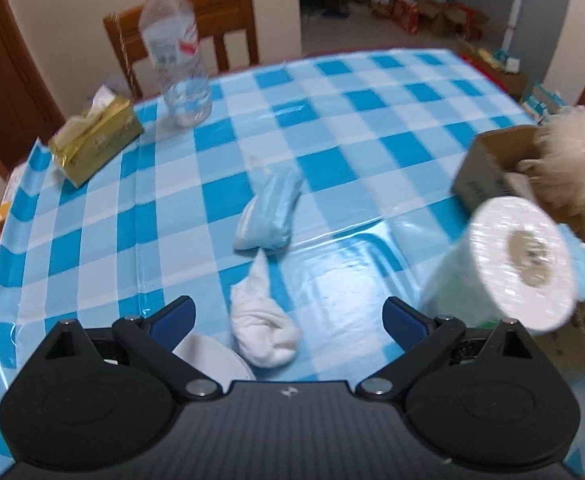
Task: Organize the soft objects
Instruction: 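Grasp the white knotted sock with left tool while right tool moves over the table, then close right tool on the blue face mask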
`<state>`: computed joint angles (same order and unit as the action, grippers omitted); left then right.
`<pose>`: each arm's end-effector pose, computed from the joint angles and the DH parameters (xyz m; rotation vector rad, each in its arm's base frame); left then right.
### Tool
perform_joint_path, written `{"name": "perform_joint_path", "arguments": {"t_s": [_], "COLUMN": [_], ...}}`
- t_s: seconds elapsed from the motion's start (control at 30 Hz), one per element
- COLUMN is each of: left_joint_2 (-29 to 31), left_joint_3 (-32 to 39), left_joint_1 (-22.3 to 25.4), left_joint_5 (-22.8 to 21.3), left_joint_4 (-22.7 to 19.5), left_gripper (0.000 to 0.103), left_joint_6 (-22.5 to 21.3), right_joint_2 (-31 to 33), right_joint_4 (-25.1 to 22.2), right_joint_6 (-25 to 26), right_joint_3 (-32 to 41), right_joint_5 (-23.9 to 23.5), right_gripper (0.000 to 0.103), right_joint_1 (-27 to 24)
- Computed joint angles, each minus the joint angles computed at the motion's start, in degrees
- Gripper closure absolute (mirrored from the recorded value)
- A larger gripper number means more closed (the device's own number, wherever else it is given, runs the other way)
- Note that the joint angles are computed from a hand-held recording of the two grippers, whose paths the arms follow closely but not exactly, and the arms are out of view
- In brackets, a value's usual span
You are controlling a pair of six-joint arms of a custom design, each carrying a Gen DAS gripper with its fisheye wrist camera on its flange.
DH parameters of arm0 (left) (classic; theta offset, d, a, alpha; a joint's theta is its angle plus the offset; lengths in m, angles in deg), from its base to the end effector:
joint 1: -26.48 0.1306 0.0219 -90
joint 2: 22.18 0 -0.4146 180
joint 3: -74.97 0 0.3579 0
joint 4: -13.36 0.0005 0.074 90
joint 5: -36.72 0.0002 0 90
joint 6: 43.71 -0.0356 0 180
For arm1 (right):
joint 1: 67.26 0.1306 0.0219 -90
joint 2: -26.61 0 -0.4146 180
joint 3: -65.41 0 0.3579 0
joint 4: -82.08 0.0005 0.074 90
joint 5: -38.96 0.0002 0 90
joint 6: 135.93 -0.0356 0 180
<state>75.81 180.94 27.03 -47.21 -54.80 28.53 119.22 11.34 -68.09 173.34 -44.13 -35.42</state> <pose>0.4882 0.0004 0.4958 0.4272 2.5765 -0.0261 0.3830 0.2322 0.5492 -0.1669 2.5370 0.2225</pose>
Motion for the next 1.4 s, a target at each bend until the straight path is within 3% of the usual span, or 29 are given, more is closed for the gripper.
{"name": "perform_joint_path", "arguments": {"t_s": [0.2,0.37,0.77,1.17,1.4], "left_joint_2": [6.56,8.9,11.0,9.97,6.72], "left_joint_3": [5.2,6.39,8.2,8.36,4.61], "left_joint_1": [0.02,-0.2,-0.49,-1.85,-2.74], "left_joint_5": [-2.6,-3.51,-4.44,0.78,3.0], "left_joint_4": [-5.65,-7.68,-10.82,-12.03,-10.51], "left_gripper": [0.005,0.012,0.056,0.057,0.057], "left_joint_6": [-1.09,-1.94,-4.33,-4.55,-2.12], "right_joint_2": [1.75,2.58,3.96,5.34,8.67], "right_joint_4": [0.61,0.98,1.1,0.79,0.32], "right_joint_6": [1.87,2.79,4.18,5.28,9.13], "right_joint_3": [1.49,1.96,3.0,4.86,9.72], "right_joint_5": [-0.05,-0.44,-0.9,-0.58,-2.89], "right_gripper": [0.002,0.002,0.002,0.002,0.002], "right_joint_1": [0.09,-0.27,-1.21,-1.45,-2.55]}}
